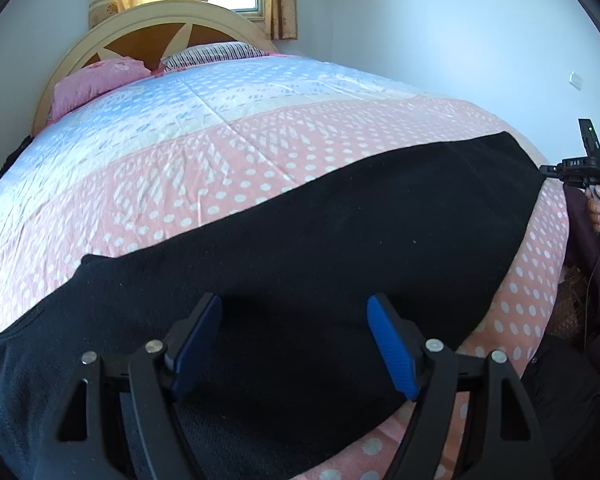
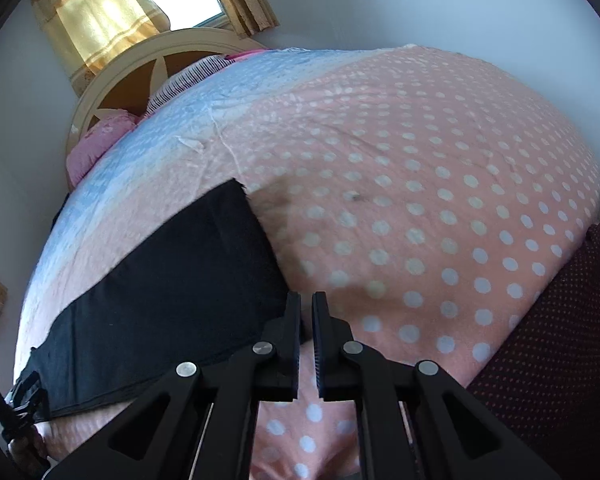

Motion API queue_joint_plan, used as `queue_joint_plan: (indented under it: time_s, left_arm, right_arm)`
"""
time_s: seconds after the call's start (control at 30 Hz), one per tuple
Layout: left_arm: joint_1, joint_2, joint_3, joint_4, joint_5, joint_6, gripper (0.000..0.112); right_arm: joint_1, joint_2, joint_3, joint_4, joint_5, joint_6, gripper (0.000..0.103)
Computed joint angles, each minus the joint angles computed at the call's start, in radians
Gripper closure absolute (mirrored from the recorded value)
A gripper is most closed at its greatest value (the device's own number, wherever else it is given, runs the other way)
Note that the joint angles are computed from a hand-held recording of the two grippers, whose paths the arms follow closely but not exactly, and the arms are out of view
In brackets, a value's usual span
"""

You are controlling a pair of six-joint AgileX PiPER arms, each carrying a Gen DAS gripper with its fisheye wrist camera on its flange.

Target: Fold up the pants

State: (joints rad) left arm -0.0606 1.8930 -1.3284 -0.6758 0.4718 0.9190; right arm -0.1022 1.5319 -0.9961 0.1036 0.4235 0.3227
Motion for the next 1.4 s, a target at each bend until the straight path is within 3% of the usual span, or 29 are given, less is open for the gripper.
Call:
queue_joint_plan:
  time_s: [0.1, 0.23, 0.27, 0.3, 0.37, 0.43, 0.6, 0.73, 0.87, 0.97, 1.03, 1.1, 1.2, 1.3, 1.4]
  left_arm:
    - [-0.021, -0.004, 0.01, 0.07, -0.032, -0.057, 0.033]
    - [-0.02, 0.0, 0.01, 0.08, -0.036, -0.067, 0.032]
    - [-0.02, 0.001, 0.007, 0.087, -0.036, -0.077, 0.031]
    - [-0.021, 0.002, 0.005, 0.096, -0.038, -0.087, 0.03]
    - [-0.018, 0.011, -0.011, 0.118, -0.033, -0.11, 0.028]
    - [-0.018, 0.012, -0.012, 0.131, -0.034, -0.129, 0.025]
    - [-0.003, 0.033, -0.045, 0.13, -0.007, -0.137, 0.024]
    - [0.01, 0.041, -0.056, 0.107, 0.015, -0.111, 0.023]
    - [0.021, 0.008, -0.023, 0.132, 0.005, -0.096, 0.023]
    - [0.081, -0.078, 0.068, 0.062, -0.082, 0.03, 0.023]
    - [0.162, -0.114, 0.087, 0.034, -0.112, 0.081, 0.023]
    - [0.264, -0.107, 0.048, 0.101, -0.108, 0.021, 0.023]
    - [0.39, -0.04, -0.057, 0.352, -0.1, -0.236, 0.024]
    - [0.492, 0.05, -0.173, 0.427, -0.033, -0.339, 0.024]
    - [0.531, 0.117, -0.213, 0.483, -0.016, -0.41, 0.024]
  right_arm:
    - [0.007, -0.013, 0.015, -0.079, -0.012, 0.107, 0.093]
    - [0.125, -0.08, -0.013, -0.409, 0.035, 0.423, 0.086]
    - [0.164, -0.088, -0.03, -0.436, 0.039, 0.442, 0.082]
    - [0.197, -0.09, -0.047, -0.433, 0.041, 0.433, 0.068]
    - [0.264, -0.058, -0.097, -0.34, 0.027, 0.327, 0.054]
    - [0.325, 0.003, -0.153, -0.202, 0.015, 0.174, 0.054]
    - [0.467, 0.154, -0.262, -0.028, 0.012, -0.025, 0.054]
    - [0.585, 0.242, -0.316, -0.063, 0.046, -0.052, 0.054]
    - [0.685, 0.284, -0.363, -0.322, 0.134, 0.081, 0.053]
    - [0.677, 0.249, -0.341, -0.196, 0.087, -0.001, 0.053]
    - [0.682, 0.226, -0.32, -0.19, 0.037, -0.029, 0.053]
    - [0.719, 0.224, -0.329, -0.253, 0.012, 0.014, 0.053]
    - [0.734, 0.26, -0.384, -0.137, -0.005, -0.095, 0.053]
    - [0.754, 0.324, -0.479, -0.049, 0.022, -0.181, 0.053]
    - [0.777, 0.426, -0.633, 0.062, 0.08, -0.301, 0.053]
